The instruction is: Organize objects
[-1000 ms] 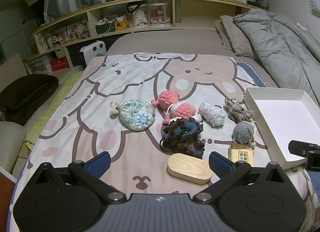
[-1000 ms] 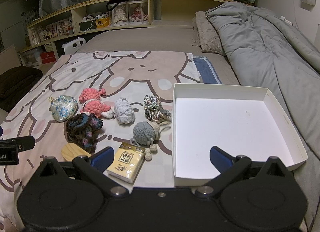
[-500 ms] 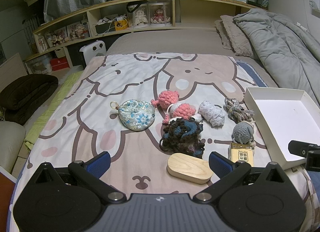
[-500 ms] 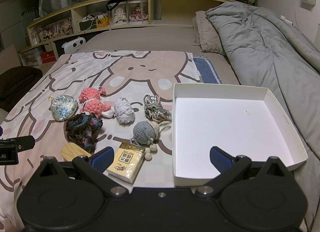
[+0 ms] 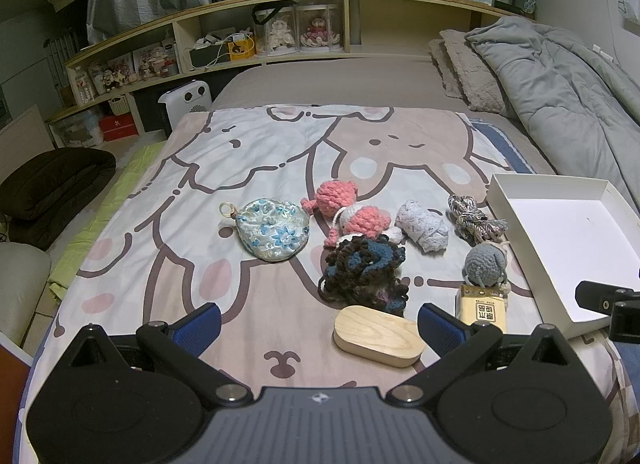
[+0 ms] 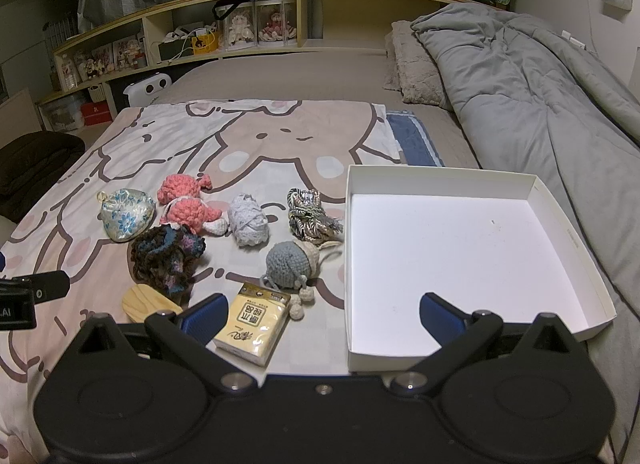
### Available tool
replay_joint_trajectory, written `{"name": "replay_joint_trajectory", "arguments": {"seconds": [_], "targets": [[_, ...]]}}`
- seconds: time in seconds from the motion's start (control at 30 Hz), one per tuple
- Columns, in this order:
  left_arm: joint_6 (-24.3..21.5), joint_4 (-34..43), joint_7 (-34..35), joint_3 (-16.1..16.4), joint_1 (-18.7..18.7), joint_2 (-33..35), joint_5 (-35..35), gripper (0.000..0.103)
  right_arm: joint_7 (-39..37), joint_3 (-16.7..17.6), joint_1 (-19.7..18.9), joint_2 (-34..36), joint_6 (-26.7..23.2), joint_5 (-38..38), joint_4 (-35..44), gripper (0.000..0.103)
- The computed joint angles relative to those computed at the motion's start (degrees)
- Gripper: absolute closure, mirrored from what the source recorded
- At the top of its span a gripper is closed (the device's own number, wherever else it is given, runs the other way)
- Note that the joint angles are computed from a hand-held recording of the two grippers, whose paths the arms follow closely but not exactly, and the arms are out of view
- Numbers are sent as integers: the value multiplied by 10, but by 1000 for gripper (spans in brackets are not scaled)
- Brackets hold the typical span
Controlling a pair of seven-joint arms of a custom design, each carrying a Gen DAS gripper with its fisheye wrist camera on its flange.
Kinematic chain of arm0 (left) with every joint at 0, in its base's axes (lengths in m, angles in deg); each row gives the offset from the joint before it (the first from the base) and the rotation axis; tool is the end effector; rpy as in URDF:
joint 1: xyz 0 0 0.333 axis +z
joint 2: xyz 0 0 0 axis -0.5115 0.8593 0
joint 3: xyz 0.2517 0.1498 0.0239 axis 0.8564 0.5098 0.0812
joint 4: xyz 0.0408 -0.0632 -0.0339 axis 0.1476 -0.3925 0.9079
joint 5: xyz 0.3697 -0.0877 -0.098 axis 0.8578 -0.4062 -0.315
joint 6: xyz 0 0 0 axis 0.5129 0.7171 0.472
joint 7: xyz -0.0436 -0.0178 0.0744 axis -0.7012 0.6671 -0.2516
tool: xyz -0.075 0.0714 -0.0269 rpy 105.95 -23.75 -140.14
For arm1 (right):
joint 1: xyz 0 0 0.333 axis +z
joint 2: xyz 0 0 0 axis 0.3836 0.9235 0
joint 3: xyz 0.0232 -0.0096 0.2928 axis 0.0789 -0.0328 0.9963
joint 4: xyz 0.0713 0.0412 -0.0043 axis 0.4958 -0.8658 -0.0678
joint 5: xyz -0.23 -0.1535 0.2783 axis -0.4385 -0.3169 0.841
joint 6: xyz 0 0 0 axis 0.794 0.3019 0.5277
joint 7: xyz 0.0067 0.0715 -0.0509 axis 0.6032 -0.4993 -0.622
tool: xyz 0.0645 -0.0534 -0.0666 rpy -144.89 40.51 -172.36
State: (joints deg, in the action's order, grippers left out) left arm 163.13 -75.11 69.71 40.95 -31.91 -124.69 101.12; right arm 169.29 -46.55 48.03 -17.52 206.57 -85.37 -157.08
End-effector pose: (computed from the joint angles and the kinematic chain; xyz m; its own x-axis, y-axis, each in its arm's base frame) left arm 0.3640 -0.1962 0.5872 0.4068 -0.9108 -0.0706 -0.6633 -0.2413 -0.7083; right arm 0.4622 0.2875 0.5813 0.4922 -0.8705 -0.0004 -0.5980 -0.3378 -0.7268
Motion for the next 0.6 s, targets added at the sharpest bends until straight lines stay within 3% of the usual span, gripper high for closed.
{"name": "replay_joint_trajectory", "arguments": {"seconds": [0.6], "targets": [[16,7,-2,-3,7,10,23,0,-6,0,3,20,22,8,14,0]]}}
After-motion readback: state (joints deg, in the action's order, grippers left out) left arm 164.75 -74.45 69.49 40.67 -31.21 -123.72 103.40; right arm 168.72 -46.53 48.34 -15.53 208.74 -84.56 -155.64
